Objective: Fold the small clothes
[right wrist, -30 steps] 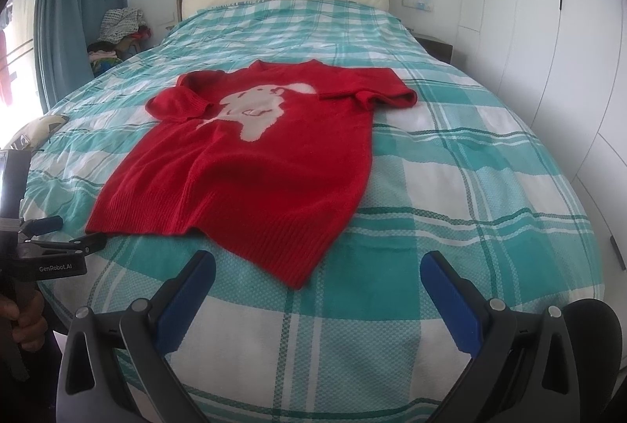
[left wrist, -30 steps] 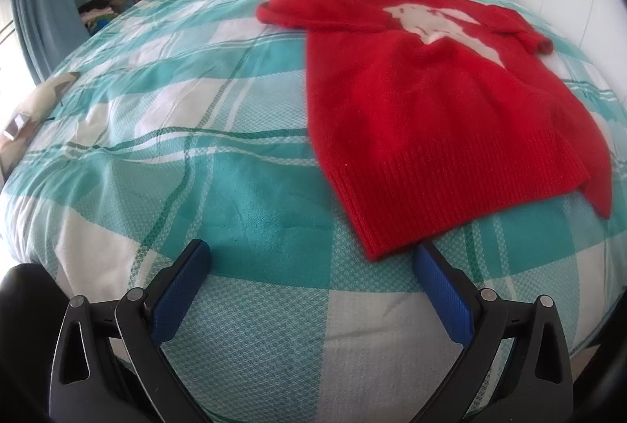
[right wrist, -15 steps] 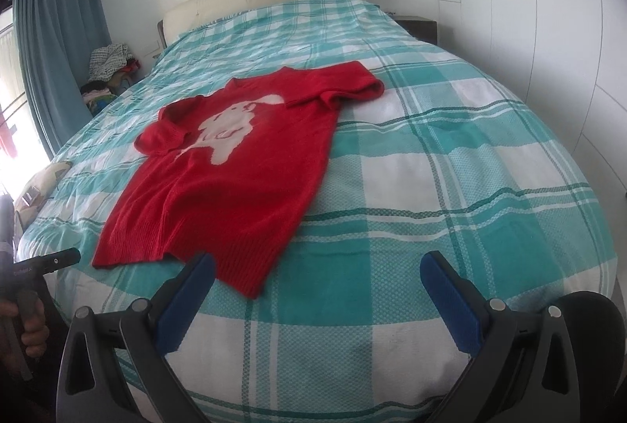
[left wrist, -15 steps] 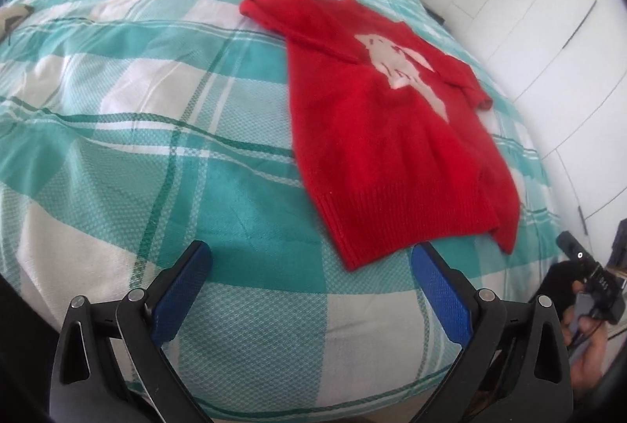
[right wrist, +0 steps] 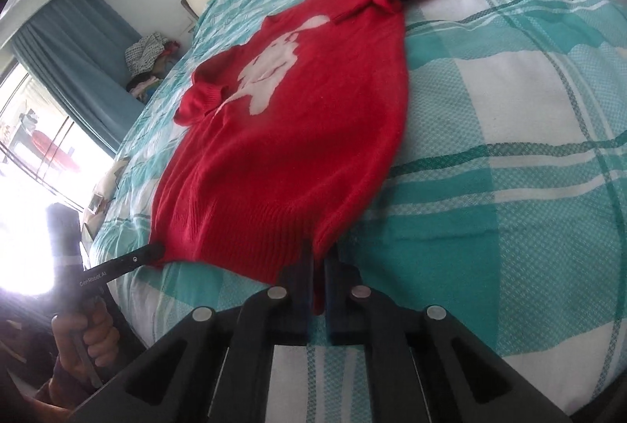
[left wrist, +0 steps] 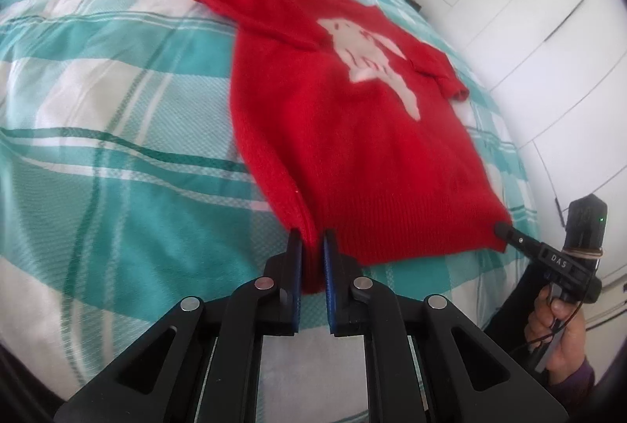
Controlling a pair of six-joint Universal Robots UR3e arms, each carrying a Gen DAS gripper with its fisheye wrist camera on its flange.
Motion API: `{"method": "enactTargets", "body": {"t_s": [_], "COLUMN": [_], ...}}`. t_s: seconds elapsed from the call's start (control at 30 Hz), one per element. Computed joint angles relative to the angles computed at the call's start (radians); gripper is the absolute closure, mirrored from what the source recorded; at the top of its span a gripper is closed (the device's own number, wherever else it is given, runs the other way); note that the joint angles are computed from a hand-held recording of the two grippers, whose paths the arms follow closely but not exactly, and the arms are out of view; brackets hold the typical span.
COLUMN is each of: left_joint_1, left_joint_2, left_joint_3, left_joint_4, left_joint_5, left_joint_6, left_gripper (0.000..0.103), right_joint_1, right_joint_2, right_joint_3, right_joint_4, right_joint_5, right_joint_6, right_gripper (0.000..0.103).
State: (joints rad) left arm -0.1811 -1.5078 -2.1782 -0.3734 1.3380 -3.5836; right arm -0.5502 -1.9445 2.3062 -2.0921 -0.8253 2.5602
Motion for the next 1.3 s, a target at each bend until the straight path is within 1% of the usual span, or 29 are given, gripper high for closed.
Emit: {"method": "enactTargets", "body": {"t_s": [0.03,0.1,0.13,0.17,0.23,0.27,0.3,0.33,0.4,0.5,0.57,0.6,0.63,0.67,0.7,0.73,0.77,0.8,0.83,0.9,0.97,1.03,1.07,1.1,1.13,1.17,1.2,1.23,1.3], "left_joint_1": [0.021,0.053,0.049,0.029,-0.044,-0.082,-0.099,-0.105,-0.1,-0.101,-0.126,-0.141,-0.151,-0.156,-0.161,-0.169,-0.185,-0.205,-0.223,-0.227,-0.195,-0.164,-0.157,-0.16,-0.166,-0.168,-0.172,-0.173,-0.166], "left_joint_2": [0.062,0.161,0.179,0.168,0.083,0.037,0.007,-0.007,-0.012,-0.013,-0.024,-0.029,-0.029,-0.024,-0.014,-0.002,0.0,0.01,0.025,0.069,0.102,0.092,0.061,0.014,-0.042,-0.099,-0.16,-0.218,-0.306], "left_joint_3": [-0.02,-0.038,-0.03,-0.008,0.049,0.071,0.076,0.065,0.038,0.024,0.032,0.037,0.037,0.037,0.035,0.036,0.049,0.062,0.076,0.1,0.132,0.178,0.21,0.247,0.281,0.302,0.322,0.332,0.314], "left_joint_4": [-0.03,-0.101,-0.131,-0.157,-0.178,-0.184,-0.183,-0.171,-0.139,-0.116,-0.109,-0.107,-0.101,-0.1,-0.102,-0.109,-0.119,-0.139,-0.164,-0.209,-0.221,-0.185,-0.151,-0.112,-0.065,-0.009,0.048,0.105,0.219], "left_joint_5": [-0.01,-0.04,-0.041,-0.026,0.056,0.109,0.135,0.148,0.151,0.159,0.196,0.22,0.23,0.227,0.226,0.23,0.251,0.286,0.323,0.364,0.354,0.336,0.335,0.348,0.364,0.369,0.375,0.371,0.337], "left_joint_6": [0.025,0.072,0.084,0.091,0.098,0.096,0.092,0.086,0.078,0.064,0.058,0.058,0.059,0.056,0.052,0.05,0.044,0.039,0.037,0.045,0.061,0.075,0.082,0.088,0.091,0.093,0.087,0.078,0.052], "left_gripper": [0.095,0.096,0.096,0.096,0.097,0.097,0.097,0.097,0.097,0.095,0.089,0.083,0.076,0.071,0.06,0.046,0.042,0.035,0.033,0.032,0.029,0.017,0.015,0.014,0.014,0.014,0.014,0.014,0.014], "right_joint_1": [-0.031,-0.111,-0.137,-0.146,-0.1,-0.057,-0.02,0.019,0.039,0.069,0.089,0.096,0.103,0.105,0.102,0.099,0.087,0.077,0.068,0.043,0.025,0.057,0.094,0.135,0.179,0.226,0.274,0.313,0.385], "right_joint_2": [-0.055,-0.139,-0.159,-0.173,-0.177,-0.154,-0.129,-0.094,-0.034,0.003,0.005,0.005,0.004,-0.002,-0.009,-0.013,-0.035,-0.054,-0.072,-0.116,-0.123,-0.066,-0.012,0.052,0.125,0.207,0.302,0.399,0.591], "right_joint_3": [-0.025,-0.1,-0.134,-0.151,-0.139,-0.119,-0.091,-0.063,-0.032,-0.014,-0.011,-0.008,-0.009,-0.006,-0.004,-0.013,-0.017,-0.025,-0.039,-0.067,-0.121,-0.201,-0.25,-0.306,-0.365,-0.433,-0.512,-0.602,-0.799], "right_joint_4": [0.078,0.291,0.37,0.409,0.367,0.299,0.224,0.142,0.048,-0.028,-0.055,-0.066,-0.072,-0.075,-0.067,-0.045,-0.011,0.025,0.057,0.103,0.108,0.025,-0.043,-0.117,-0.192,-0.256,-0.304,-0.323,-0.301], "right_joint_5": [-0.01,-0.015,-0.028,-0.044,-0.111,-0.152,-0.199,-0.238,-0.279,-0.302,-0.314,-0.318,-0.324,-0.321,-0.314,-0.311,-0.307,-0.307,-0.315,-0.337,-0.361,-0.399,-0.424,-0.438,-0.445,-0.454,-0.458,-0.442,-0.407], "right_joint_6": [-0.046,-0.146,-0.179,-0.195,-0.158,-0.124,-0.091,-0.046,-0.004,0.042,0.062,0.068,0.07,0.07,0.064,0.056,0.036,0.018,0.002,-0.033,-0.064,-0.065,-0.054,-0.042,-0.037,-0.04,-0.042,-0.046,-0.076], "right_gripper": [0.099,0.099,0.099,0.1,0.1,0.1,0.1,0.1,0.1,0.1,0.1,0.1,0.1,0.099,0.097,0.087,0.078,0.072,0.061,0.058,0.058,0.057,0.057,0.057,0.054,0.05,0.043,0.043,0.043]}}
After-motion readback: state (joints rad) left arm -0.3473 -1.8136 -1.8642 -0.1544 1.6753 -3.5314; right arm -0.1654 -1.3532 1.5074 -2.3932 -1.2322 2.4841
